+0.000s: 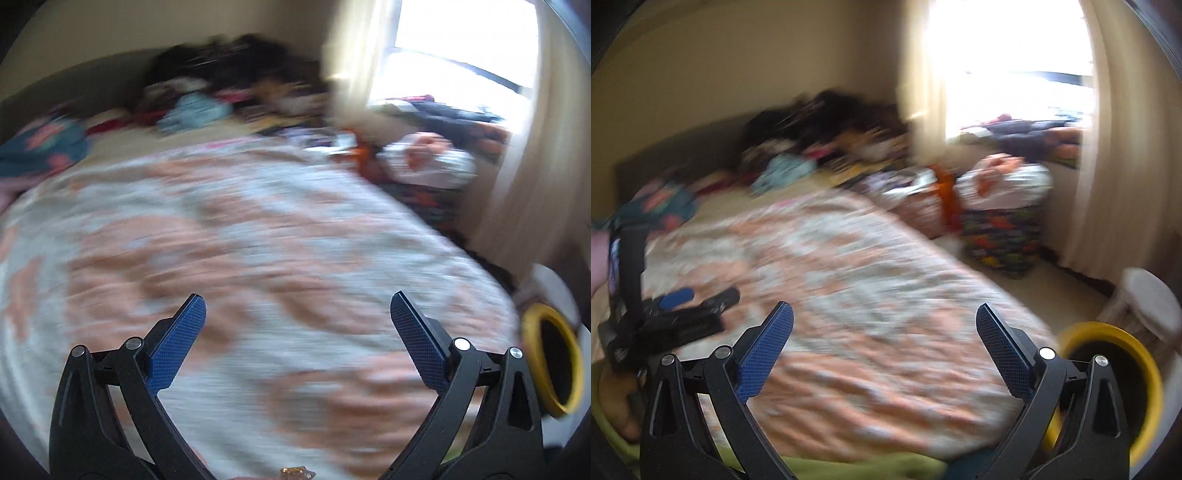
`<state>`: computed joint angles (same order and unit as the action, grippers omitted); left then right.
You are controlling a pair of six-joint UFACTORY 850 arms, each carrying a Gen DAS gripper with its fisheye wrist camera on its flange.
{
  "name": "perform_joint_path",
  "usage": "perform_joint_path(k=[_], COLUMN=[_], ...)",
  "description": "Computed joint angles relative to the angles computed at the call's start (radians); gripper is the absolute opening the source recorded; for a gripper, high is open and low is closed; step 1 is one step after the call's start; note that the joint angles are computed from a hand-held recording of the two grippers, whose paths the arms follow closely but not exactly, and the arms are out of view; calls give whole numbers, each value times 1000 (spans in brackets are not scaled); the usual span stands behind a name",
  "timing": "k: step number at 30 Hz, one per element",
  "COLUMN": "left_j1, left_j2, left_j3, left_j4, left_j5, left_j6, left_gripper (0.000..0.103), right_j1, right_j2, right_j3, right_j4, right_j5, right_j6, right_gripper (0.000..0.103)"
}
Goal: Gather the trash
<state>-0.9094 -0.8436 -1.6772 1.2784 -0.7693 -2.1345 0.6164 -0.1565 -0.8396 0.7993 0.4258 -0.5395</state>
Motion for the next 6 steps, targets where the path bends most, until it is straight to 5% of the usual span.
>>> perform_joint_path(k=[3,6], left_j1=[75,147], left_j2=[84,128], left_j3=[168,280], left_j4=[-152,-292], left_j5=[-85,-152], left_j6=[-16,1], left_gripper=[92,92], right_j1=[35,86], right_j2=[-232,-485], right_j3=[-291,-600], right_j4=[-25,-293], right_j5=[-310,-548], right_j6=[-80,133], right_gripper=[96,96])
